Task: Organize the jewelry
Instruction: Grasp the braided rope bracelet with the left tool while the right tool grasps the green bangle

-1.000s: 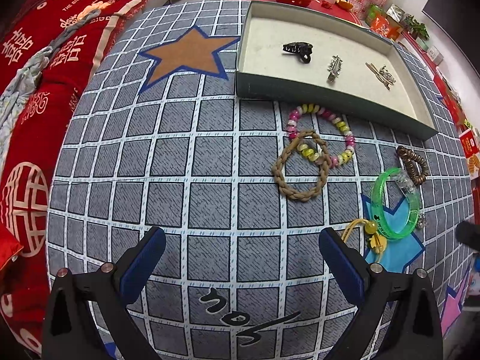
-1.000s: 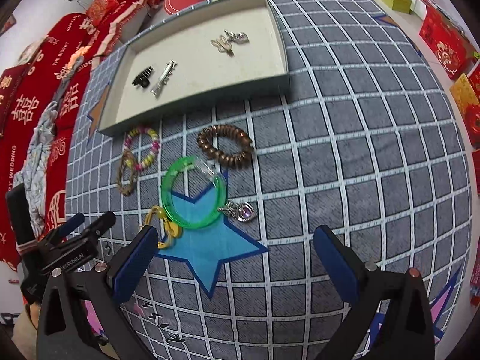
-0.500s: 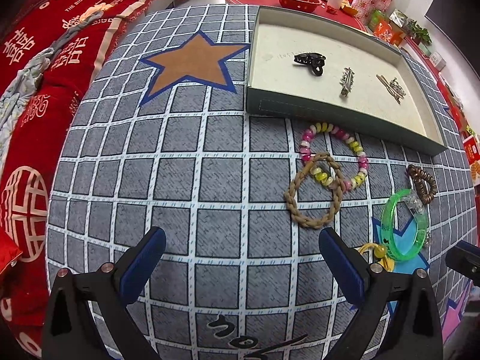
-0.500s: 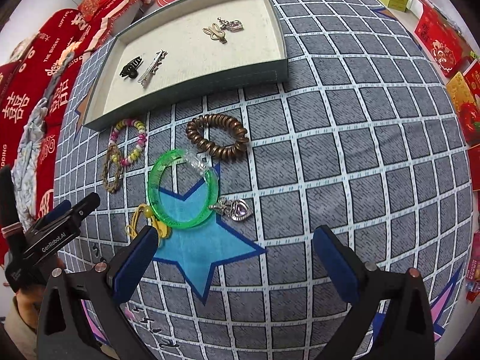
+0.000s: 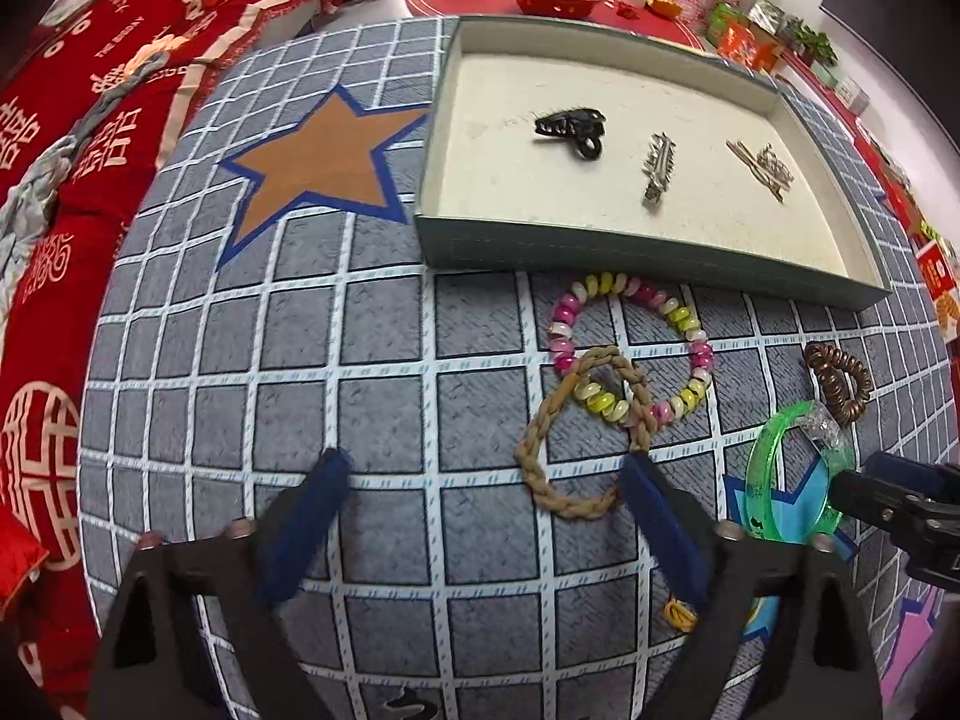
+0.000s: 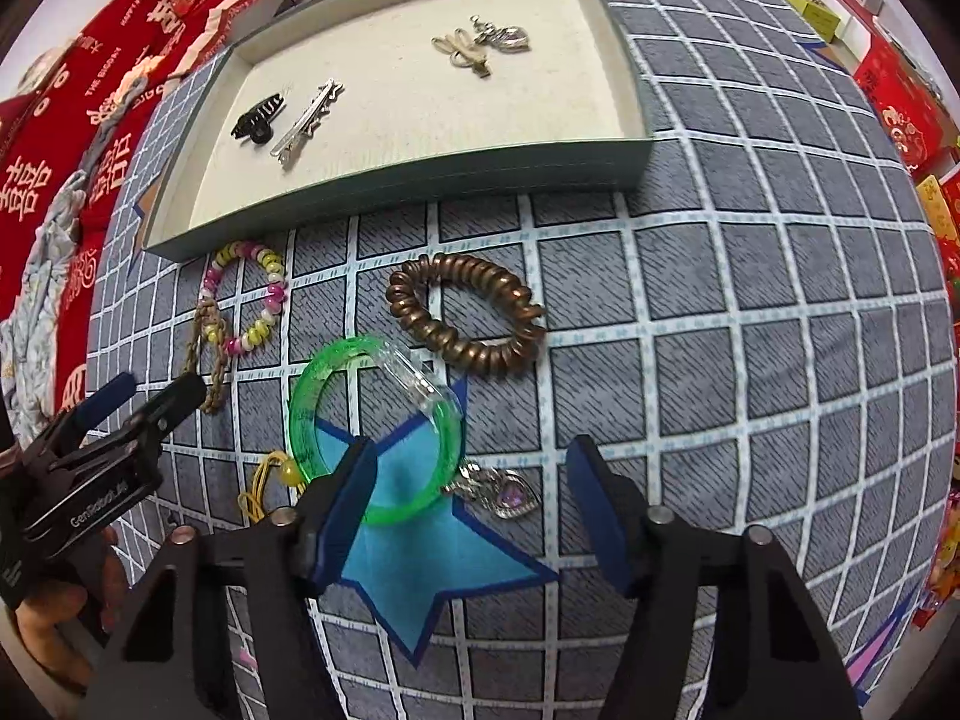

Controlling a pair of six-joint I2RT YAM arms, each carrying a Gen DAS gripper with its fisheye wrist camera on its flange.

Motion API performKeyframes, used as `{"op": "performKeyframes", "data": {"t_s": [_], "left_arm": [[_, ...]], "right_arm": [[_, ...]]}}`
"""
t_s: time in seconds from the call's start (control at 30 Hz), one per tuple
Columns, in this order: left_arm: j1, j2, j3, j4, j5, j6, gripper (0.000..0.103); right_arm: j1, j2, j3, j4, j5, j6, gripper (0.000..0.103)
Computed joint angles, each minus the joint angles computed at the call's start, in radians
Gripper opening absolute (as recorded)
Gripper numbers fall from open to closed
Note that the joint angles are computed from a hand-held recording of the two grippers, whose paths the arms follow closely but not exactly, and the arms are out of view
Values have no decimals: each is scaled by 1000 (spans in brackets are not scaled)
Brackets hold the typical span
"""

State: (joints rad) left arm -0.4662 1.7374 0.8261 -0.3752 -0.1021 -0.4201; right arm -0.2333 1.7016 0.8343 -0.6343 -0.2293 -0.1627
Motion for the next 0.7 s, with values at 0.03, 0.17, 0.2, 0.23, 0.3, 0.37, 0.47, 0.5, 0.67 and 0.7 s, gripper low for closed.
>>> {"op": "performKeyframes", "data": {"t_s": [0.03, 0.17, 0.2, 0.23, 0.3, 0.37, 0.47, 0.5, 0.67, 0.7], "left_arm": [[-3, 10, 7, 3, -8, 0, 99], [-7, 36, 17, 17, -5, 1, 90], [-8, 47, 24, 15, 1, 3, 89], [-15, 51, 25, 19, -12, 5, 89], [-21, 58, 30, 27, -14, 12, 89], [-32, 60, 32, 29, -16, 5, 88], [-42, 56, 28, 41, -13, 15, 79], [-46, 51, 28, 44, -11, 23, 76], [-94, 39, 38, 40, -6, 50, 29], [-95, 40, 41, 38, -2, 59, 24]], "right_arm": [[13, 11, 4, 5, 8, 7, 66], [66, 21, 19, 17, 32, 25, 64], [77, 23, 20, 20, 39, 31, 63], [88, 23, 19, 24, 48, 36, 62], [115, 22, 15, 33, 71, 50, 59], [140, 26, 14, 43, 91, 55, 56], [189, 25, 9, 59, 138, 64, 49], [206, 23, 5, 67, 155, 70, 44], [242, 26, 2, 88, 179, 103, 10], [242, 24, -2, 92, 175, 106, 10]]}}
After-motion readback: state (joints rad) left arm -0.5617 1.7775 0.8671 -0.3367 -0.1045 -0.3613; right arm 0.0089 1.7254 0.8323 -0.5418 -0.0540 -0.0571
